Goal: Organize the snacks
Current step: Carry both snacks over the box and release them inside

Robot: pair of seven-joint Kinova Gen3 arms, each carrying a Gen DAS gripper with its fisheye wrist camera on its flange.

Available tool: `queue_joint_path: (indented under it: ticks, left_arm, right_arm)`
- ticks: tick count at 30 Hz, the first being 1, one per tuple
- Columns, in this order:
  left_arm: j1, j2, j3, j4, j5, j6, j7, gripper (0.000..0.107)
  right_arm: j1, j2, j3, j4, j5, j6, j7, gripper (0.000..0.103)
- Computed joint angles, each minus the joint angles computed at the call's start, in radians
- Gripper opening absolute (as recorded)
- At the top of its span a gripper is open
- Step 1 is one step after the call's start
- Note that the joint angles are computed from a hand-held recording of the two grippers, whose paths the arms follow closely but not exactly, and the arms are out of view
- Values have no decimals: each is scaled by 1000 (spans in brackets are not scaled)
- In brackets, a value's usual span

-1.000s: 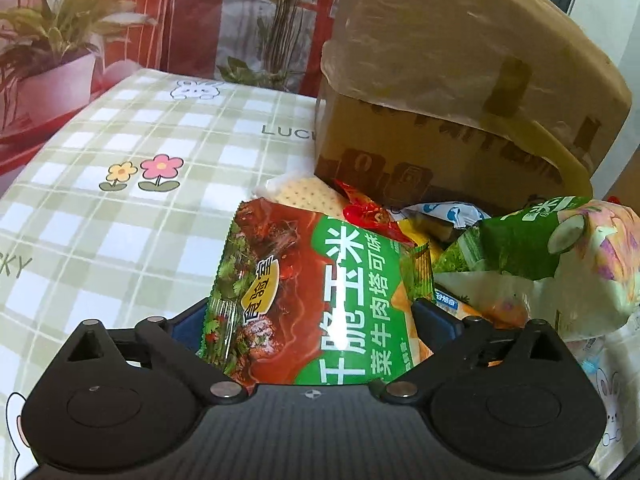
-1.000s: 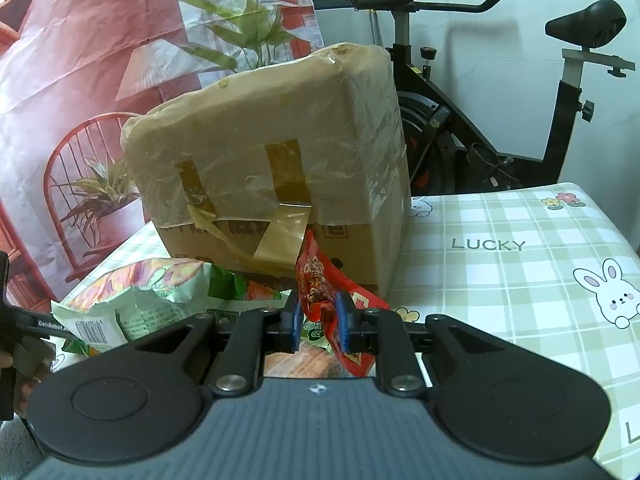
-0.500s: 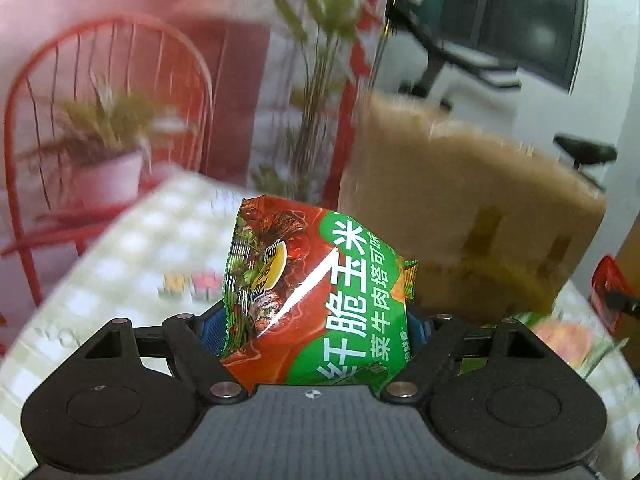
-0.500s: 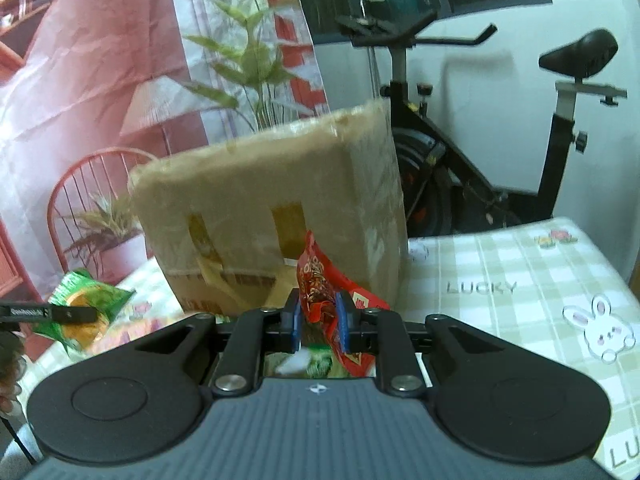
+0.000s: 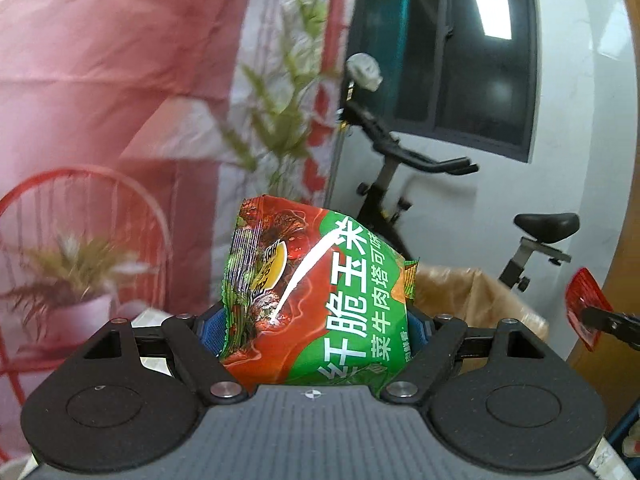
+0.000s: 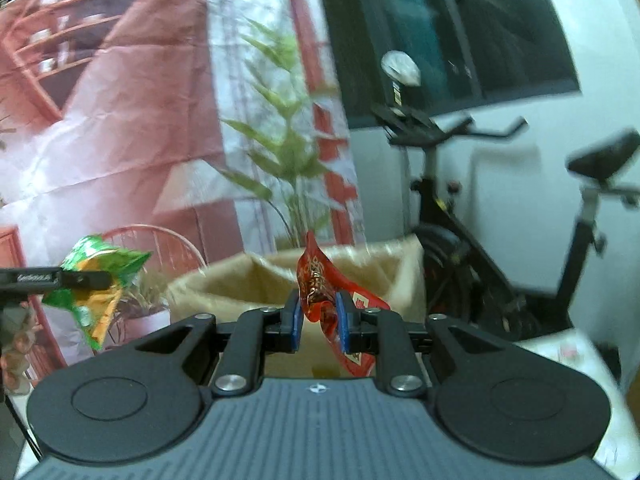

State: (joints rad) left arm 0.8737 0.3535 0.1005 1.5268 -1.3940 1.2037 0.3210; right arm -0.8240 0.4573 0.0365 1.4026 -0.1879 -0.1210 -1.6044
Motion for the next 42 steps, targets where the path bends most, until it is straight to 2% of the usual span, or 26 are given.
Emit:
queue_joint_path:
  ticks: [4,5,7,8,10,12,13,17,19,20,21,23,27,30,33,38,42]
  left_arm:
    - [-50,46,-21,-118,1,-82,-114,84]
    - [-60,54,-32,-137,9,-108,-129,84]
    - [-79,74,-56,-193,61,-169,-191,84]
    - [-90,93,-66,-231,88,-187,-231,84]
    - [-125,137,-49,-304,123,-189,-313,84]
    - [-138,178,-74,-369,180,-201,-378,84]
    - [-146,190,-81,-385,202,-209,-394,85]
    - [-169,238,-108,-448,281,-228,-465,91]
    - [-180,256,-113,-476,328,-227,-521,95]
    - [-183,257,-117,-479,348,-232,-541,96]
    - [-184,251,-123,-465,364,-249,-545,96]
    - [-176,227,-146,-423,385,-280,-531,96]
    - [-151,182,-191,-362,428,-319,-513,96]
    - [-129,130,-206,-301,440,-341,-499,96]
    - [-103,78,-196,-237,428,-327,-479,96]
    - [-80,-20,-144,-81,376,-346,-367,95]
    - [-64,-39,-93,-17,344,-284,-302,94]
  right_arm:
    - [137,79,-185,-185,112,96,-3,19]
    - [166,107,-231,-232,123,110,17,19]
    - [182,168,-268,-324,99,132,77,19]
    - [174,195,-258,-371,65,152,95,19]
    - [135,247,-189,-463,-7,208,107,19]
    - [107,299,-119,-556,-69,287,103,19]
    - [106,323,-111,-601,-76,328,88,19]
    - [124,400,-125,-752,15,490,-54,19]
    - [133,421,-149,-802,90,557,-129,24]
    - [140,424,-172,-809,123,568,-149,37]
    - [147,421,-192,-801,149,563,-162,55]
    - [155,402,-222,-767,211,550,-190,66]
    - [168,361,-258,-690,274,514,-199,68]
    - [164,311,-250,-609,299,482,-223,76]
    - [169,254,-263,-507,342,432,-270,82]
    - [119,157,-176,-317,274,322,-280,92]
    - [44,111,-77,-215,162,281,-250,94]
